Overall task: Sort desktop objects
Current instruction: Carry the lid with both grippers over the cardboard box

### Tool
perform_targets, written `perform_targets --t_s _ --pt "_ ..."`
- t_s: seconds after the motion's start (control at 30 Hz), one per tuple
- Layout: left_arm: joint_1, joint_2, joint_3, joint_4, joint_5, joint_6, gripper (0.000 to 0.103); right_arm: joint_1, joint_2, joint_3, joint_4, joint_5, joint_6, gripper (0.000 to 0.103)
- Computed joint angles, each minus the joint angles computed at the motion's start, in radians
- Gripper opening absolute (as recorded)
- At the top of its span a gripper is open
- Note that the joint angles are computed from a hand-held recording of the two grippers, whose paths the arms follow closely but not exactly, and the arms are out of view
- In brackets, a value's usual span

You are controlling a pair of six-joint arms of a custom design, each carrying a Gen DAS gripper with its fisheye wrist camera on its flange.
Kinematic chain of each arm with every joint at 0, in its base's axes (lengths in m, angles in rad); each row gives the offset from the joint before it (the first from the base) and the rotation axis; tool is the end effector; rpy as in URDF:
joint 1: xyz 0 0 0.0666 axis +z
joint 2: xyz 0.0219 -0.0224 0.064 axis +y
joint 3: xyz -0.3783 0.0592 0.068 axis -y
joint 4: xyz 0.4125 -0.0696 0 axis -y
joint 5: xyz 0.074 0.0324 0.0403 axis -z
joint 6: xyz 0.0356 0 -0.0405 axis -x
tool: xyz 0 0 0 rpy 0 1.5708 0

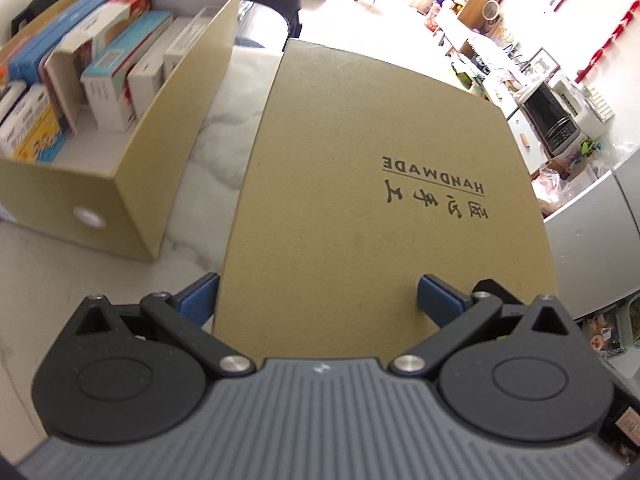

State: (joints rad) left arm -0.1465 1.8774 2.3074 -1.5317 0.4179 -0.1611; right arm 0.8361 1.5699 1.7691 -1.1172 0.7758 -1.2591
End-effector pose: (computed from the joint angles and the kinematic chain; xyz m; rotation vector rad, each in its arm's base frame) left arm 0.6150 -0.1058 0.5476 0.5324 2.5680 -0.5508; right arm 0.3903 0.3942 0.5115 0.7454 2.0488 0.1923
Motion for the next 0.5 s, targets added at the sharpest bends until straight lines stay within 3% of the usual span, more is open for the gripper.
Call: perform_targets --t_s 0.4,0.5 --pt "-0.012 0.024 0.084 0.022 0.024 -0.023 0.103 -0.003 -0.030 0.009 0.015 0.083 0.019 0.103" --pt "-0.013 0.060 0.153 0.000 0.039 -0.027 0.103 -0.006 -0.019 0.035 0.011 0.099 0.034 0.103"
